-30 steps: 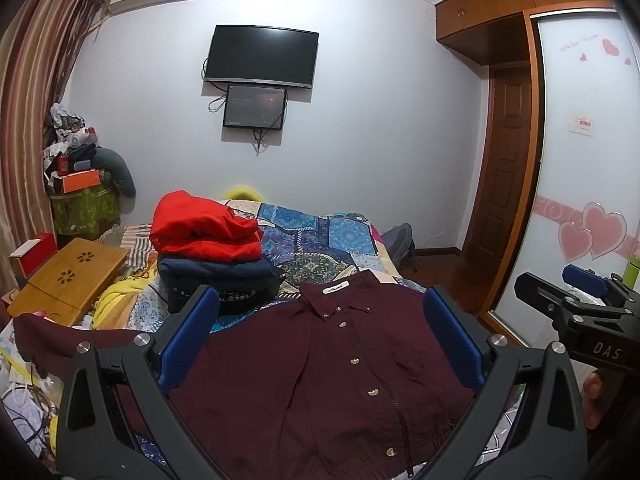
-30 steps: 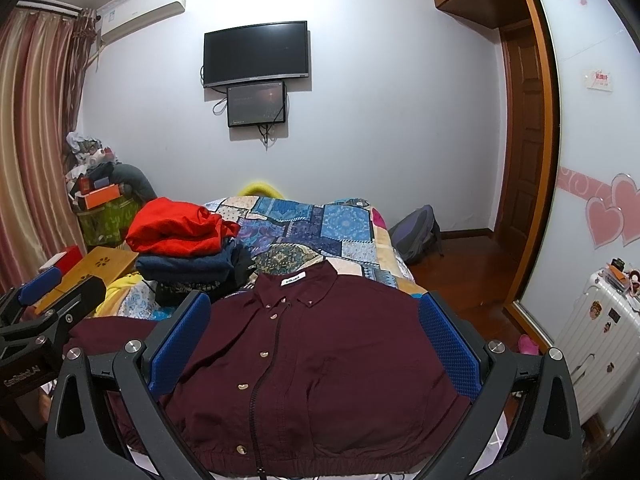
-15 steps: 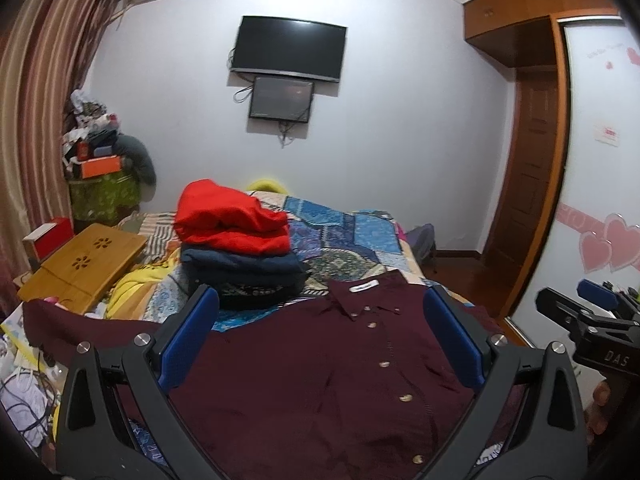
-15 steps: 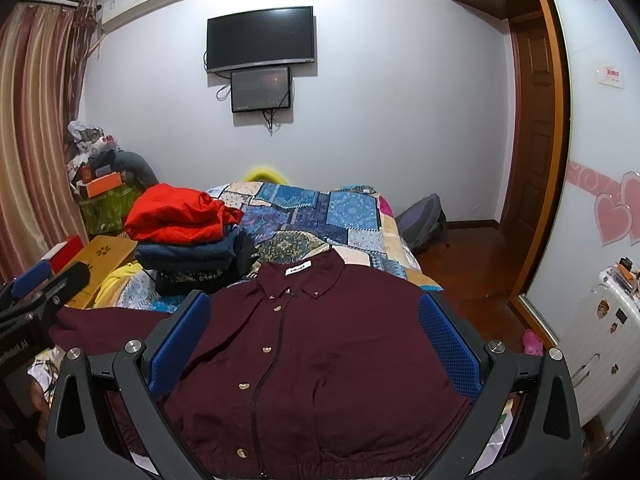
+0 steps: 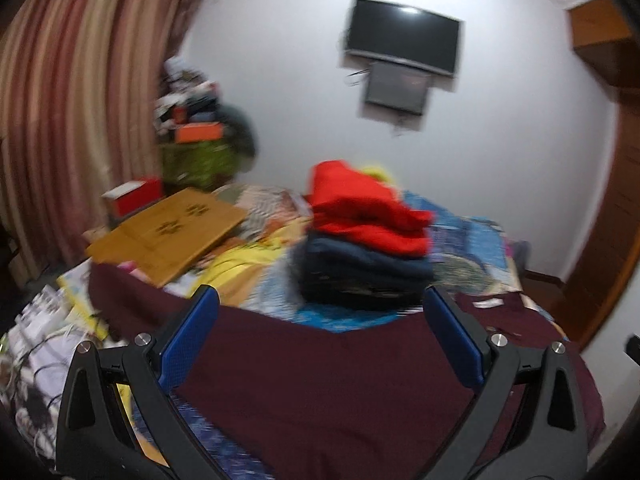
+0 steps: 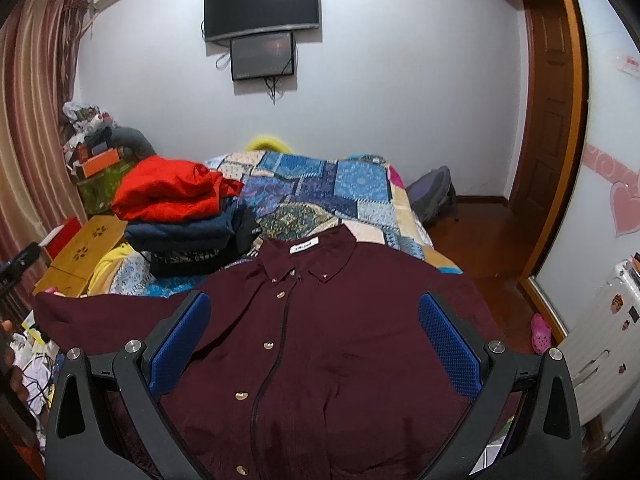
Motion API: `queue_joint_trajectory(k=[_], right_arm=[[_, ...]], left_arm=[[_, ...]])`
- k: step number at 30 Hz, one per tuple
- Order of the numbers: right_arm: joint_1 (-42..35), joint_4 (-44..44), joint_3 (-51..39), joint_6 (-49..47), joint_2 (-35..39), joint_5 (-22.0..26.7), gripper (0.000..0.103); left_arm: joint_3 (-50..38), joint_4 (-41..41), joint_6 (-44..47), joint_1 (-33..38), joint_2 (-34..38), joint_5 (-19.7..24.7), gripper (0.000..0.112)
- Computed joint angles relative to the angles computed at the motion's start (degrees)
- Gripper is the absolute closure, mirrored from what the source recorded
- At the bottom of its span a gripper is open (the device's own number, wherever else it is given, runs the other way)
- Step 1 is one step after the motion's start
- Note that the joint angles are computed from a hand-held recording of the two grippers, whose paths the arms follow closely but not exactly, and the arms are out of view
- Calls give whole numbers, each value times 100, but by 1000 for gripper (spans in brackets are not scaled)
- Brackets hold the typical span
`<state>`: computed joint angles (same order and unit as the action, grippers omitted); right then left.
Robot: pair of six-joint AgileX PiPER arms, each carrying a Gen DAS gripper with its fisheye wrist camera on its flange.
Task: Fold large clothes
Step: 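Grasp the side edge and sleeve of the maroon shirt with the left gripper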
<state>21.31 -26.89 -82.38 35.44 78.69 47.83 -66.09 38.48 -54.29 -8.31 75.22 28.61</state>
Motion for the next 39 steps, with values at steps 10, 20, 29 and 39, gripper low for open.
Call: queue_joint_trajectory(k=[10,20,29,39], right_arm=[[-443,1006,-956,-840,1059,273,0],[-610,1597,-1859,-1286,1948,820,0],[-502,1403,-2436,-1336,2393,1142,0],[-494,1413,-2476,-1377,2467,1202,0]], left_arm=[[-518,-2572,1922,2084,1225,148,10],[-776,-7492,5581,4040,2841,919,10],[-1270,-8811,6332,4703,4134,1539,24],[-1491,-7143,5414,3992,3884,682,87]])
